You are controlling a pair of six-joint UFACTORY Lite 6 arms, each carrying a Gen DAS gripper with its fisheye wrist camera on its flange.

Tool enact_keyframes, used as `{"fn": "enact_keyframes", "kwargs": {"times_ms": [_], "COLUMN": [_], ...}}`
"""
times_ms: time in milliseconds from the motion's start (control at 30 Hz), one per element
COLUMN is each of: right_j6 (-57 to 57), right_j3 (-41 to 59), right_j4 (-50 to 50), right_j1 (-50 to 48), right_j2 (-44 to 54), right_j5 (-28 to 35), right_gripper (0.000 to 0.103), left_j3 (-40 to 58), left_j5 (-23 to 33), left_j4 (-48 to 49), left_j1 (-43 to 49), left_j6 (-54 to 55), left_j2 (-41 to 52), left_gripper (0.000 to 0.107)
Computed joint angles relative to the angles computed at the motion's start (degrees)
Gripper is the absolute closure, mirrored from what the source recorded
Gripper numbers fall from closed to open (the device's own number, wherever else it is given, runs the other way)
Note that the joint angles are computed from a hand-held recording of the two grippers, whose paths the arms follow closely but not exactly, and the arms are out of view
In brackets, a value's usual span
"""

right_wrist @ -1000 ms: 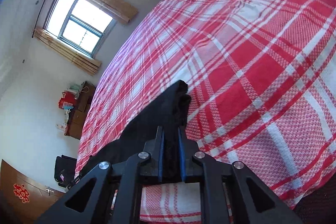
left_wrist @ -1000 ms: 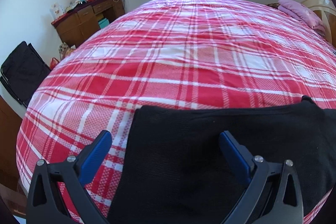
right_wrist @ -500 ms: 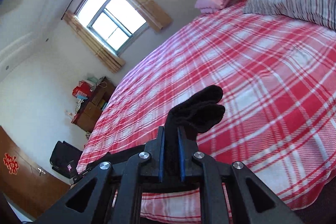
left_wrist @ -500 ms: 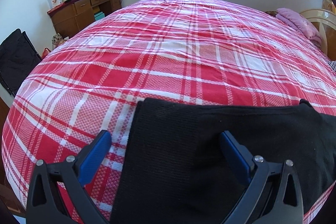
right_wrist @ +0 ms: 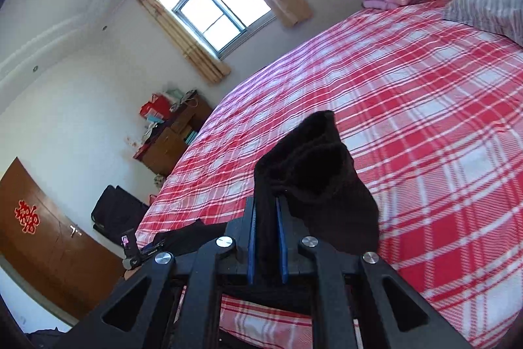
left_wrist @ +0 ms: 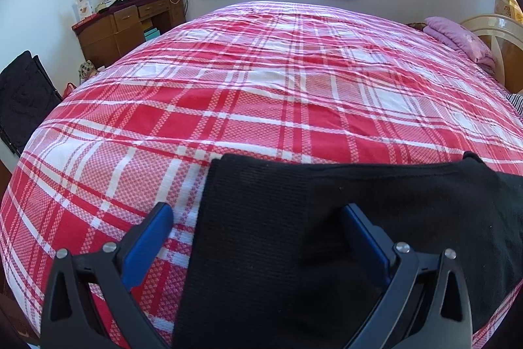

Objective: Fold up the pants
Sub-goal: 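Pinch the pants corner with the right tool and lift it, then open the right tool to release the pants corner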

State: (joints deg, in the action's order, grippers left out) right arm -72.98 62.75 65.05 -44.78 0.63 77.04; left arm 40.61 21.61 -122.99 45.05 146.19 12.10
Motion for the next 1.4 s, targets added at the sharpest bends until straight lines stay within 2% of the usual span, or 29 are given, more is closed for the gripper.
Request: {"fn": "enact_keyframes", "kwargs": {"times_ms": [400,1100,1400], "right_j6": [2.3,1.5,2.2], "right_j3": [-4.4,-6.5,-3.9], "right_j4": [2.0,6.1,7.1], "right_j1": [20.6,51.3,59.8], "right_j2": [-1.7,11.1,16.9], "right_j5": [-11.9,-32.7,-38.8], "right_gripper": [0.092,0.092,0.092], "left_j3": [-0.6,-1.0,-1.4], "left_j5": [0.4,0.9,1.3], "left_j4": [-1.3,-3.0,-3.7], "left_j1": [0.0,0.0,0.1], "left_j6": [1.4,3.2,4.1], "left_j2": [-0.2,-0.2,-0.3], "left_gripper": [0.004,0.004,0.004]}}
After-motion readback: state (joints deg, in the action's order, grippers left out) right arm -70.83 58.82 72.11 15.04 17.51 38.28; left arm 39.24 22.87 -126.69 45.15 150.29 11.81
